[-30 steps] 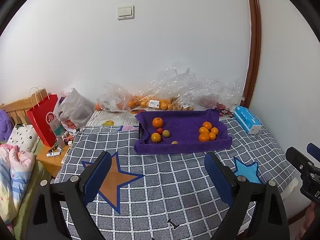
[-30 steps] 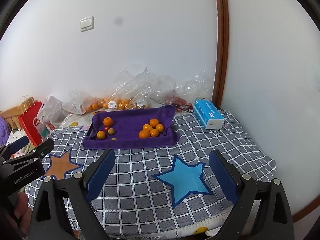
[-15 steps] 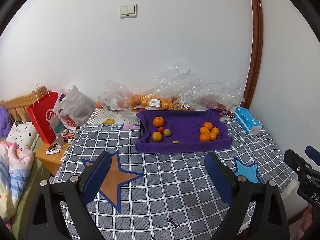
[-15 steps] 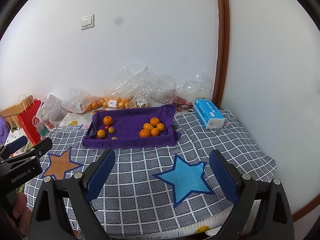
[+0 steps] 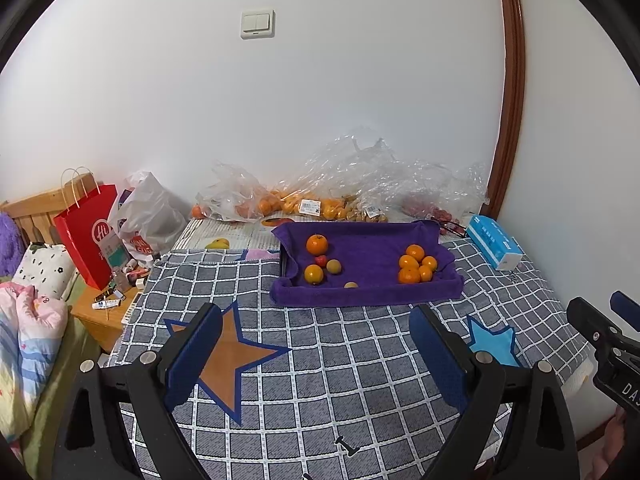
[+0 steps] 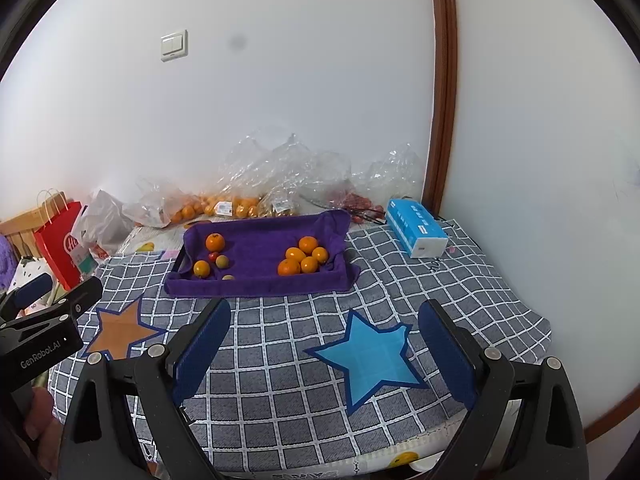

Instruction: Organize fruits

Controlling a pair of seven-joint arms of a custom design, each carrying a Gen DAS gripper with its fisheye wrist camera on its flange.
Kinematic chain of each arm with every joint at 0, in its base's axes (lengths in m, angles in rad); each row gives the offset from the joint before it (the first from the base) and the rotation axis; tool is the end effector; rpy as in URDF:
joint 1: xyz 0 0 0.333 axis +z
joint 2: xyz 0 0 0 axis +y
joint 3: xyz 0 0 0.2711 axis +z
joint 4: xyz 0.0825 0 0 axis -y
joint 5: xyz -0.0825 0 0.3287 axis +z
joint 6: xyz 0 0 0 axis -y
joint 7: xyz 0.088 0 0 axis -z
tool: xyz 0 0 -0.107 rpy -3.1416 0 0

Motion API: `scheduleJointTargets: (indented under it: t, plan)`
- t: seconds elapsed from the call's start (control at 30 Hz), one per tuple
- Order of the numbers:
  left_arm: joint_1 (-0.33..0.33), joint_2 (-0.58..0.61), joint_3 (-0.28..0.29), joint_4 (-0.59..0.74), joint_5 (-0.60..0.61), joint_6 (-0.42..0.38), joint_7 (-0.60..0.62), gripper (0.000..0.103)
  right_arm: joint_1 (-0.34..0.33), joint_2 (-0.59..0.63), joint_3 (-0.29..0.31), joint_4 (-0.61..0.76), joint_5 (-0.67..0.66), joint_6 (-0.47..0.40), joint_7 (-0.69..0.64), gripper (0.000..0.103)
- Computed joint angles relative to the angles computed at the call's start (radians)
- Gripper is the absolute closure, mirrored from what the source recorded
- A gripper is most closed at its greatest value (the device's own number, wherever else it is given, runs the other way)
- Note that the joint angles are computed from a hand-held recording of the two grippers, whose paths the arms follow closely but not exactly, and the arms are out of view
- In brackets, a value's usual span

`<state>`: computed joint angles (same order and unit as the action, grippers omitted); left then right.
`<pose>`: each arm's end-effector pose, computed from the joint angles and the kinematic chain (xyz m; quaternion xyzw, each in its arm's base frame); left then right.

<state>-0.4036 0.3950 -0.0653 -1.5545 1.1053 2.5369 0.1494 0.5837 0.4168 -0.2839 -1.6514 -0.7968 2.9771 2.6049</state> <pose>0.5750 -0.2956 0.4611 -0.6837 0.5560 -0.3104 0.3563 0.5869 0.2633 0.4516 -0.6443 0.5966 -0.3142 0.3608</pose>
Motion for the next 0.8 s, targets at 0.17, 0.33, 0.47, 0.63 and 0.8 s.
scheduleJointTargets:
  t: [0.17, 0.33, 0.47, 0.63, 0.8]
  plan:
    - [-0.001, 0.000, 0.000, 0.000, -0.001, -0.001, -0.002, 0.007, 0.003, 0.001, -0.003, 0.001, 0.002, 0.003, -0.001, 0.009]
    - [-0.001, -0.003, 0.002, -0.004, 0.004, 0.003, -0.008, 0.007, 0.009, 0.002, -0.009, 0.003, -0.005, -0.002, 0.005, 0.009]
    - [-0.001, -0.010, 0.002, -0.011, 0.014, 0.005, -0.024, 0.007, 0.013, -0.001, -0.011, 0.003, -0.021, -0.007, 0.020, 0.009]
    - [-0.002, -0.016, -0.001, -0.016, 0.027, 0.002, -0.040, 0.007, 0.010, -0.003, -0.008, 0.003, -0.041, -0.006, 0.034, 0.009]
    - [0.000, -0.026, -0.003, -0.024, 0.043, -0.001, -0.054, 0.007, 0.002, -0.006, 0.000, 0.006, -0.052, -0.012, 0.038, 0.009]
